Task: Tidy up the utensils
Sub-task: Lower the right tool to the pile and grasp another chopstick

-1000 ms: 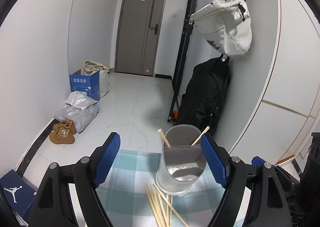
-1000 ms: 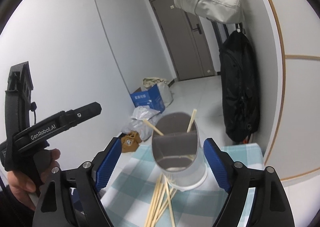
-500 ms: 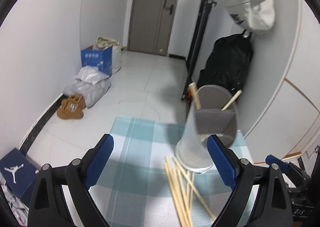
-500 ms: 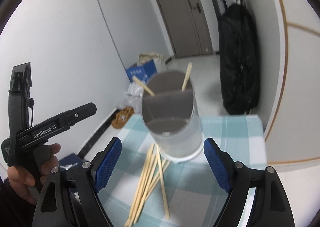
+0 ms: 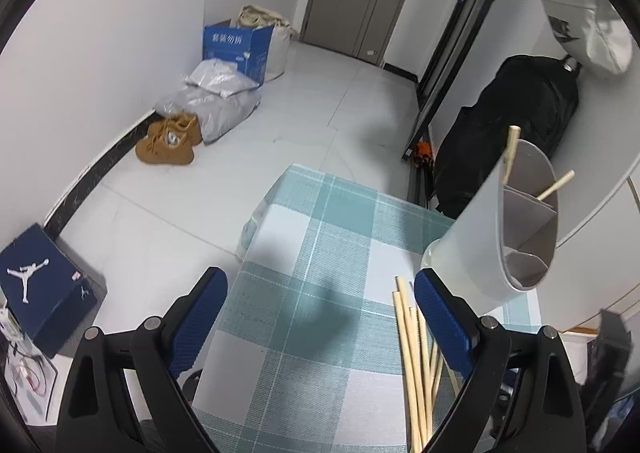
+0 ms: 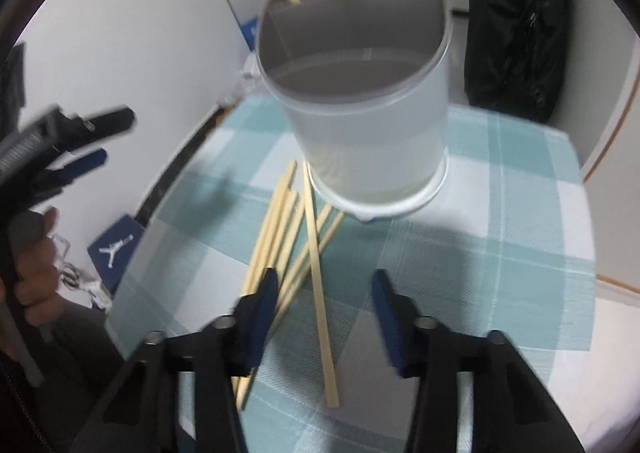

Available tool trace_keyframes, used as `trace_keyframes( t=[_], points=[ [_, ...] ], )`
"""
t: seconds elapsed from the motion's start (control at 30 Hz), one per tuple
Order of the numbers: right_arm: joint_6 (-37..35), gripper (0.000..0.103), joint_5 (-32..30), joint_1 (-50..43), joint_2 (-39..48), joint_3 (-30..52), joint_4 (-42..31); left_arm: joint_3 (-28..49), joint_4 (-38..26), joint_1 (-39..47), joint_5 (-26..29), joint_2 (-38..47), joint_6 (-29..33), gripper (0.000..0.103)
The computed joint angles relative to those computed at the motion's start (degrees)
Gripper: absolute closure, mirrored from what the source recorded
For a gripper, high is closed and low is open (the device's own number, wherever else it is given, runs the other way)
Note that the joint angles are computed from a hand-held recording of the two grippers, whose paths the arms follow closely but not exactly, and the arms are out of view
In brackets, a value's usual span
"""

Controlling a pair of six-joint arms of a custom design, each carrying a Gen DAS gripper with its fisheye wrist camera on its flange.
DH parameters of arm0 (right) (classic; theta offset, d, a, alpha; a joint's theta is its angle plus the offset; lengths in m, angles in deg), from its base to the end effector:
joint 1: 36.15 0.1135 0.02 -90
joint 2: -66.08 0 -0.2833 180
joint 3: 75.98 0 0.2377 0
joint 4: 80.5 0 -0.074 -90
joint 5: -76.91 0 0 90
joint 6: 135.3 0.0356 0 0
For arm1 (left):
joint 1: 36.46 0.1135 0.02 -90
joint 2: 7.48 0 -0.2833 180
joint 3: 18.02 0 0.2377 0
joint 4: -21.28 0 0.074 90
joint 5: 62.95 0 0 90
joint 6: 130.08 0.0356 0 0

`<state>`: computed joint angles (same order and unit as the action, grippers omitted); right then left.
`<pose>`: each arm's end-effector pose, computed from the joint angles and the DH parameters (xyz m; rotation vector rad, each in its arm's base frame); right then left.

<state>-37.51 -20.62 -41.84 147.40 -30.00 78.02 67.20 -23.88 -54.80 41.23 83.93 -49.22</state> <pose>0.2303 -0.0183 0.1646 0.2505 2.5475 0.1824 0.3115 -0.1124 0.2863 0.3088 2.4798 -0.5096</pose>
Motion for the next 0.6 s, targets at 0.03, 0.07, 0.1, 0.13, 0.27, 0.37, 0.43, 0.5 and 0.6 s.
trace_keyframes(
  t=[0.03,0.07,0.1,0.13,0.27,0.37,0.43,0.5,0.6],
  points=[
    [-0.16,0.073,-0.38,0.25,1.94,0.59,-0.04,0.42,-0.20,0.26,0.31,0.45,-0.01,0.011],
    [-0.19,0.073,-0.22,0.73,3.36,0.90,0.19,0.51,-0.41,0.48,0.48,0.48,0.13,0.011],
    [-0.20,0.073,0.16,1.15,4.05,1.04,0.42,0.62,-0.68,0.38,0.24,0.47,0.17,0.011],
    [-0.41,0.073,0.64,1.86,4.91,1.13,0.81,0.85,-0.93,0.50,0.25,0.57,0.37,0.011],
    [-1.01,0.076,3.53,4.60,7.89,2.12,0.86,1.62,-2.14,0.92,0.87,1.32,0.55,0.011],
    [-1.70,0.098,5.98,6.79,7.39,1.80,0.39,2.35,-3.25,1.26,1.21,2.19,0.98,0.011],
    [-1.53,0.098,7.00,7.73,6.95,1.72,-0.92,2.76,-3.77,1.26,1.15,2.71,1.16,0.011],
    [-2.44,0.098,7.78,7.56,5.24,0.82,-2.46,3.31,-4.73,0.83,0.56,3.28,1.37,0.011],
    [-2.33,0.098,7.99,6.78,2.08,-0.31,-6.11,4.58,-6.92,-0.45,-0.55,4.49,1.97,0.011]
  ],
)
